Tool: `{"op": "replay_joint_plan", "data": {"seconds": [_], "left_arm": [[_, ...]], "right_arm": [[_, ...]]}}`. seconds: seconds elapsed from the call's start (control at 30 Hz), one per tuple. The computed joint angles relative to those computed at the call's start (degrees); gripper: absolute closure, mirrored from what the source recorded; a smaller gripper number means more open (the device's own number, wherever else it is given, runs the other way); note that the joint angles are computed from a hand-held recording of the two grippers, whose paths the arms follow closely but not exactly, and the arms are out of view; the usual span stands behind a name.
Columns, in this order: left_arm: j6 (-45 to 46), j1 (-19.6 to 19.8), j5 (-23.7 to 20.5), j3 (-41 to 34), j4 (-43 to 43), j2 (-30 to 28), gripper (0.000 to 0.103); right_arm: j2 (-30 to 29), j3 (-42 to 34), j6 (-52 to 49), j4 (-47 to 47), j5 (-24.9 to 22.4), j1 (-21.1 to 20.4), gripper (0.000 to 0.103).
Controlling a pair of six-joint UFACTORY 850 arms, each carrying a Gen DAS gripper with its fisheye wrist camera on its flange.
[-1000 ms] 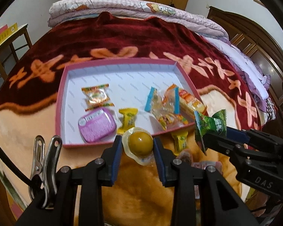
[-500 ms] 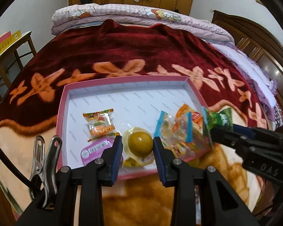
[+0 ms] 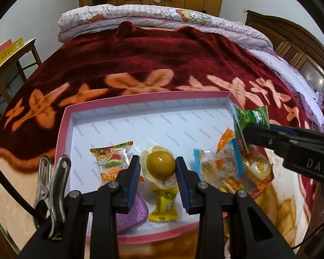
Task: Organize snacks
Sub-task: 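Carry both held snacks into the pink box and open both tools, then withdraw both tools toward the green garlic packet and the pink juice pouch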
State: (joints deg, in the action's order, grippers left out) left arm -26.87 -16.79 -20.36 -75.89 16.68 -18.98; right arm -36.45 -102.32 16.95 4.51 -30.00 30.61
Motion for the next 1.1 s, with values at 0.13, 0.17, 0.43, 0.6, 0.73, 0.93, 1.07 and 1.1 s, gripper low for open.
{"op": "replay_joint_plan", "data": {"seconds": [0.13,0.17,0.43,0.6,0.73,0.93,1.07,1.1], "left_arm": [[0.65,0.30,0.01,-0.77,-0.51,-1.11,0.069],[0.85,0.35,0.12,-0.77,-0.71,-1.23,0.069],[2.63,0.69,0.40,-0.98,-2.74,-1.90,0.068],[1.91,0.63,0.07,-1.15,-2.01,-2.06,0.068],[2.48,0.73,-0.20,-1.02,-2.69,-1.93,0.067],[2.43,0.78,-0.07,-0.24,-2.63,-0.62,0.067],[1.36,0.60,-0.63,0.34,-1.49,0.66,0.067],[1.71,0.63,-0.54,0.78,-1.89,1.20,0.067]], "right_arm": [[-1.48,-1.84,1.70,-3.10,-0.31,0.20,0.063],[-1.70,-2.06,1.75,-3.11,-0.19,0.15,0.063],[-2.79,-2.76,1.86,-2.52,0.60,-0.29,0.063],[-2.83,-2.59,0.68,-0.89,1.04,-0.48,0.060],[-2.49,-1.83,-1.13,0.49,2.18,-0.45,0.057],[-0.67,0.56,-1.75,0.36,4.13,0.00,0.051],[1.50,3.10,-2.06,-0.11,5.50,0.56,0.051],[2.34,4.14,-2.89,0.73,6.14,0.67,0.051]]}}
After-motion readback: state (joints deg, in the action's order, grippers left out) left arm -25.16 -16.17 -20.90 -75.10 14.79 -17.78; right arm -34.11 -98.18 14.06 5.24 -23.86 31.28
